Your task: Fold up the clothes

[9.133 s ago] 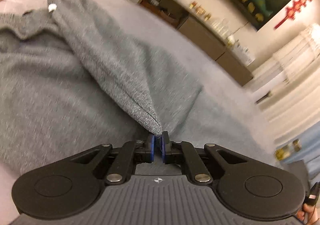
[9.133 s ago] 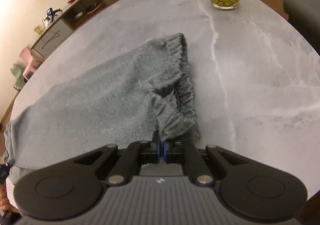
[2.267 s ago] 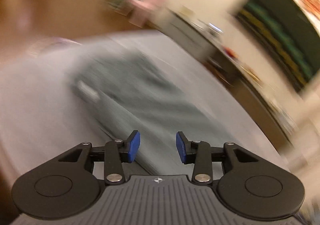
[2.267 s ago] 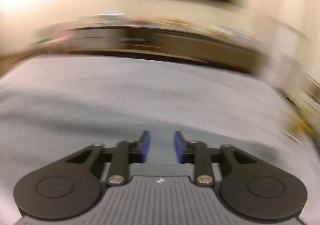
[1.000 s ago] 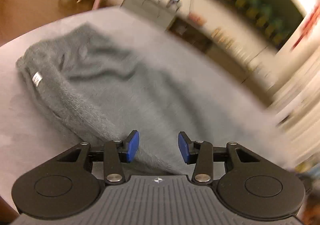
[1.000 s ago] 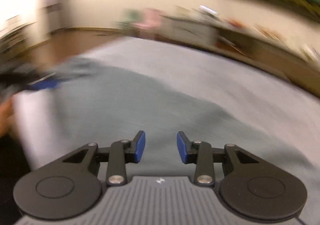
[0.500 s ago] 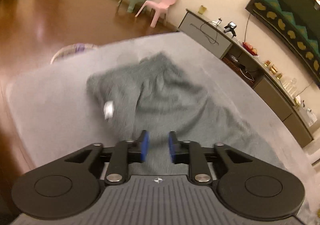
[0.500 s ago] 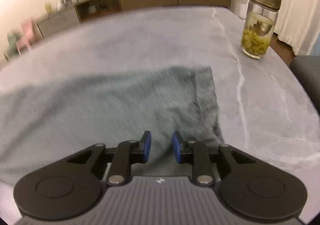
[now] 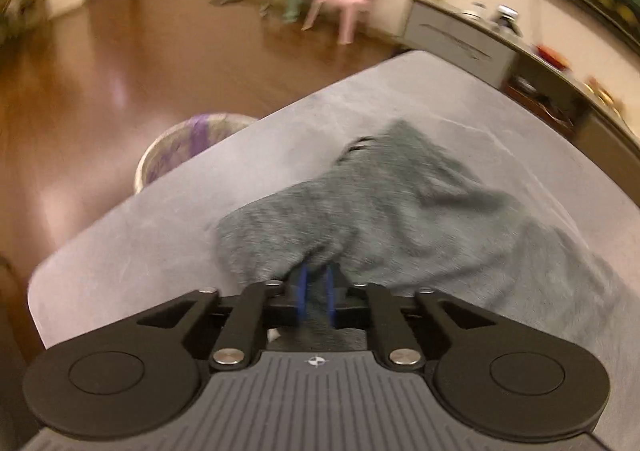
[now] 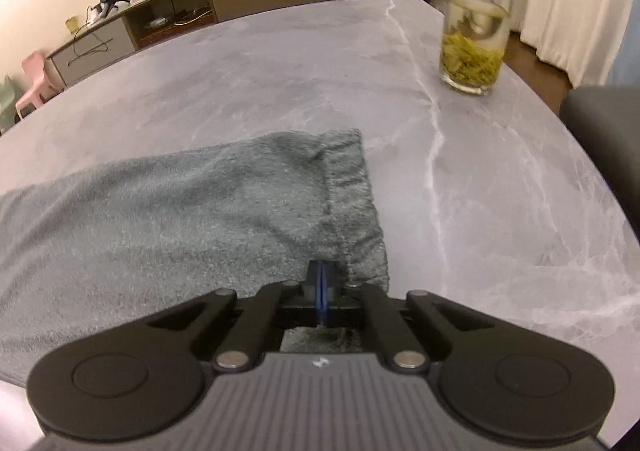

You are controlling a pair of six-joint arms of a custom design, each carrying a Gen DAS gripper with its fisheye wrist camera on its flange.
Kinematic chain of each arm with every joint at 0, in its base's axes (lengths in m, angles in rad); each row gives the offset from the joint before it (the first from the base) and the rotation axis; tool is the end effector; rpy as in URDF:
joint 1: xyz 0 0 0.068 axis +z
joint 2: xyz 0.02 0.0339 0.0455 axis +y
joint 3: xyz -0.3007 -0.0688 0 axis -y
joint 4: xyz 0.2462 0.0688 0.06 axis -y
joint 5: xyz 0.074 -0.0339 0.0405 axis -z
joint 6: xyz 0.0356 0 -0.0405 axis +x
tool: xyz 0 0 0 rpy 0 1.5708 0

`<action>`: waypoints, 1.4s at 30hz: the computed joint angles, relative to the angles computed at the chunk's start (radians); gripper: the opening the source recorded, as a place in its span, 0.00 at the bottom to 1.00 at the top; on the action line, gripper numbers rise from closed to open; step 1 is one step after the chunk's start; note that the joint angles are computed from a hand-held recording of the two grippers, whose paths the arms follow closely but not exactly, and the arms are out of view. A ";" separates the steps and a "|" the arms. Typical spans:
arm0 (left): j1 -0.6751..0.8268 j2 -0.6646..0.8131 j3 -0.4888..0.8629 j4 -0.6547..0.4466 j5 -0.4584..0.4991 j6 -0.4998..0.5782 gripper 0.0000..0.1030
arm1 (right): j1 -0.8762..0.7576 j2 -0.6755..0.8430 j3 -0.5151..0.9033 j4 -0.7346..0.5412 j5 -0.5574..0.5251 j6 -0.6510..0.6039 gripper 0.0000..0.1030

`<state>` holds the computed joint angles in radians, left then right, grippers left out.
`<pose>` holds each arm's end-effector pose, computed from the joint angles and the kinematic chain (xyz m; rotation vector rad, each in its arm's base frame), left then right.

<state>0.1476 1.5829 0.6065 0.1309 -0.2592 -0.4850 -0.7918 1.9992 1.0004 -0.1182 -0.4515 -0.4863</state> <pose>0.2787 0.0507 0.1627 -0.8529 2.2272 0.1543 0.2746 -0.2560 0.1172 0.2507 2.5042 0.1172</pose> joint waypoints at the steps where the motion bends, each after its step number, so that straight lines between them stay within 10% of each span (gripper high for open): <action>1: -0.027 -0.013 -0.003 0.010 0.000 0.021 0.16 | -0.005 -0.028 -0.013 0.002 -0.044 0.009 0.30; 3: -0.060 -0.017 0.028 0.010 0.027 0.063 0.16 | 0.001 -0.070 -0.039 0.044 -0.104 0.040 0.44; 12: -0.052 0.353 0.438 -0.177 0.022 0.205 0.26 | 0.215 0.106 0.141 0.095 0.205 0.148 0.39; 20: -0.069 0.567 0.792 -0.297 -0.059 0.225 0.28 | 0.307 0.288 0.355 0.184 0.248 0.249 0.39; 27: -0.092 0.224 0.392 -0.127 0.087 0.245 0.32 | 0.251 0.103 0.145 0.248 0.101 0.199 0.45; 31: -0.090 0.157 0.222 -0.102 0.042 0.257 0.32 | 0.221 0.101 0.133 0.083 0.050 0.083 0.43; 42: -0.026 0.149 0.170 -0.035 0.025 0.219 0.31 | 0.124 0.078 0.055 0.163 -0.008 0.091 0.39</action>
<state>0.1211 1.7315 0.7769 0.0960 -0.2346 -0.2660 -0.6680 2.0775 1.0558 0.0444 -0.4595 -0.3949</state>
